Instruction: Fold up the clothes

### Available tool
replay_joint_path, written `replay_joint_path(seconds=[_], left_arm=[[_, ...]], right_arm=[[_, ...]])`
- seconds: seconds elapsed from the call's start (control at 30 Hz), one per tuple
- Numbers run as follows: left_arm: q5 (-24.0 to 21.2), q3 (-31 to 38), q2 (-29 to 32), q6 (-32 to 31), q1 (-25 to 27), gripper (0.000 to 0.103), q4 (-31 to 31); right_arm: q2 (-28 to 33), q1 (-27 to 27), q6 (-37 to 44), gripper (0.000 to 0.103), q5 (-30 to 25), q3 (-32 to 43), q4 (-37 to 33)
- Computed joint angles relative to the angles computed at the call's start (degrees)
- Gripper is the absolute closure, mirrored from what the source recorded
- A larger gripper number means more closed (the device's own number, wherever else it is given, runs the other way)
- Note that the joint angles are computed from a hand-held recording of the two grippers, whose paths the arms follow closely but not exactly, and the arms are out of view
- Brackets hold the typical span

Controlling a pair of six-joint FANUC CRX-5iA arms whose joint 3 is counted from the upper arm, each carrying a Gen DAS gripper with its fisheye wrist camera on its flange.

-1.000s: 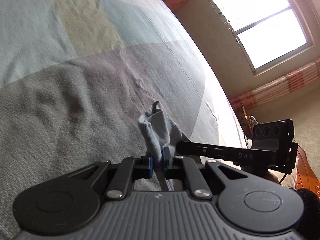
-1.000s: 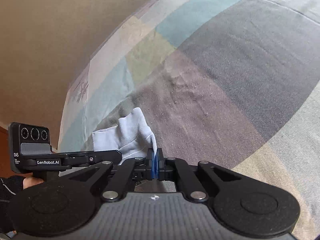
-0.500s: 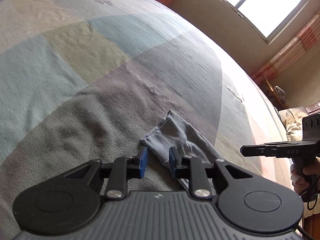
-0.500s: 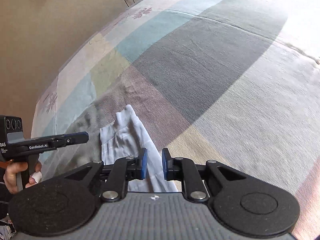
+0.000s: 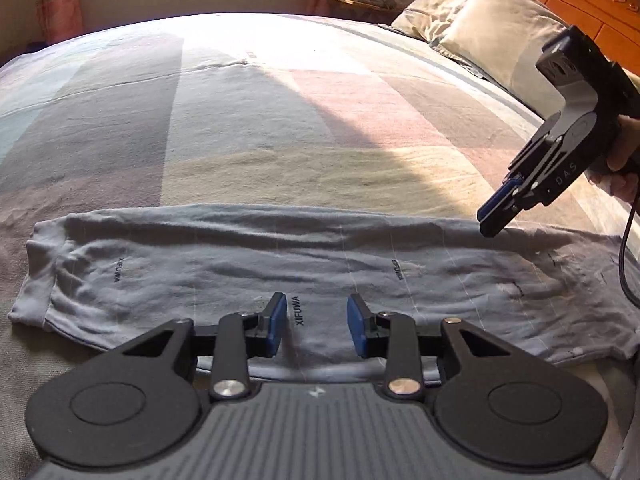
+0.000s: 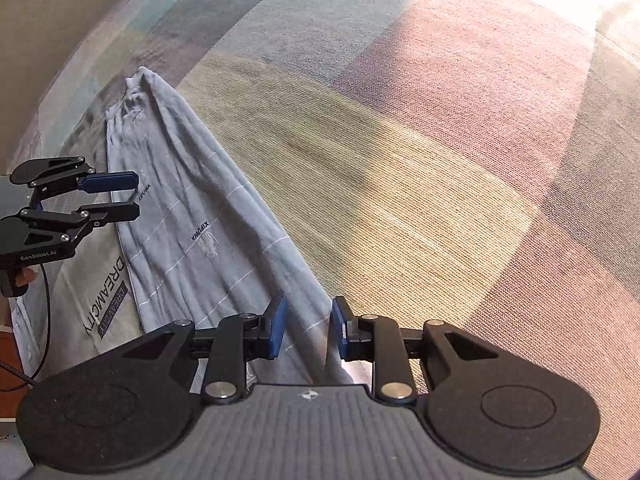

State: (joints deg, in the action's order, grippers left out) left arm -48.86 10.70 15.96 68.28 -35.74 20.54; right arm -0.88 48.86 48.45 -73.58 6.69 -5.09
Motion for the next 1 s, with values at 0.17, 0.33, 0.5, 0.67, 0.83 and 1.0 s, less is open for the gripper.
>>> replay_joint_path(seconds=[0.17,0.33,0.5,0.67,0.83,1.0], left_arm=[[-2.7,1.9,0.7,-1.9,-1.6,0.060,-2.0],[-5.3,4.9,2.5,0.7,-3.2,0.055,-6.5],[-7.7,6.0,2.4,0.4,-3.9,0.055,-8.6],[-11.7,6.9,1.7,0.6,-3.6,0.055,-9.3],[-9.7,8.4,2.4,-0.7,-2.6,0.054,-5.4],[-7.3,15.8,8.5,-2.0,-4.3,0.054,-9.1]], right_arm=[[-5.3,1.2,-3.3,0.066,2.0,-5.2,3.5],[-9.8,0.7,-7.0,0.066,3.2,-9.8,3.9],[-9.0,3.4,-6.4,0.072,3.9,-11.7,7.5],[-7.8,7.4,-12.2,0.103,0.4,-12.8,17.8],[-14.2,15.4,-34.5,0.075,-1.3,-17.6,27.8],[-13.0,29.4,-57.4,0.049,-20.2,-17.5,30.5]])
